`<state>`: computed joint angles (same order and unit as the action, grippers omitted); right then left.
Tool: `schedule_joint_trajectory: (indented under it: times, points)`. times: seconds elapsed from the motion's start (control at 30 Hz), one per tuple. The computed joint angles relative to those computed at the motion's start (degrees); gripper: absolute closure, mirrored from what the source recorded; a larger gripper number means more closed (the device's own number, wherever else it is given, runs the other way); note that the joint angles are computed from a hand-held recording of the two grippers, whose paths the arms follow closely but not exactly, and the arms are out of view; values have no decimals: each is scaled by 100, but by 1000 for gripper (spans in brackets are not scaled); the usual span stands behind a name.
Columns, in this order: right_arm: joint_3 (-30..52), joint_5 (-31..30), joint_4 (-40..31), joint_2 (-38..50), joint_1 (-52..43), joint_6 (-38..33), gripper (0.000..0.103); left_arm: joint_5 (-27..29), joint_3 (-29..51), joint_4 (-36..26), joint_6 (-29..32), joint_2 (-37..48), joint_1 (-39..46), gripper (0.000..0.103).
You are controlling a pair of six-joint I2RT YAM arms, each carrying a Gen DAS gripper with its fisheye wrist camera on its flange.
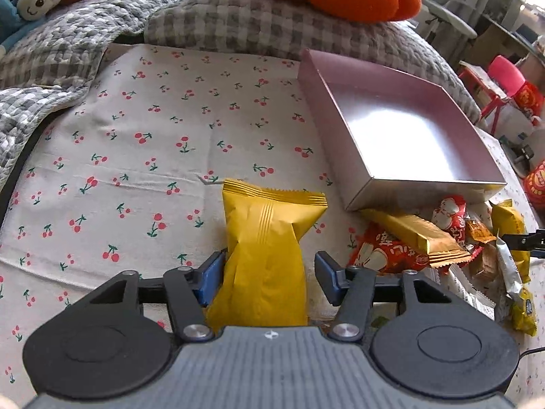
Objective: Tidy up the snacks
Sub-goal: 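Grasp a yellow wafer pack with the left tool while the right tool grasps another, then carry both yellow wafer packs into the silver box and lower them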
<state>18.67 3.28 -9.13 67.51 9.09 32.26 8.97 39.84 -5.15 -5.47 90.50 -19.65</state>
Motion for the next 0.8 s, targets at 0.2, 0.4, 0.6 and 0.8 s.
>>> schedule_joint_trajectory:
  times: [0.2,0.4,0.6,0.8]
  points:
    - [44,226,131,230,194,-14,44,-38,60,73,-33,153,-10,57]
    - [42,396,156,268,322,24,45,-187,7,129,-105,131,-96,59]
    - [118,609,-15,305,507,56,45,-301,93,67,-80,175,-171,59]
    - [177,596,-130,330,504,-4,43,-163,131,70,-90,243,-84,53]
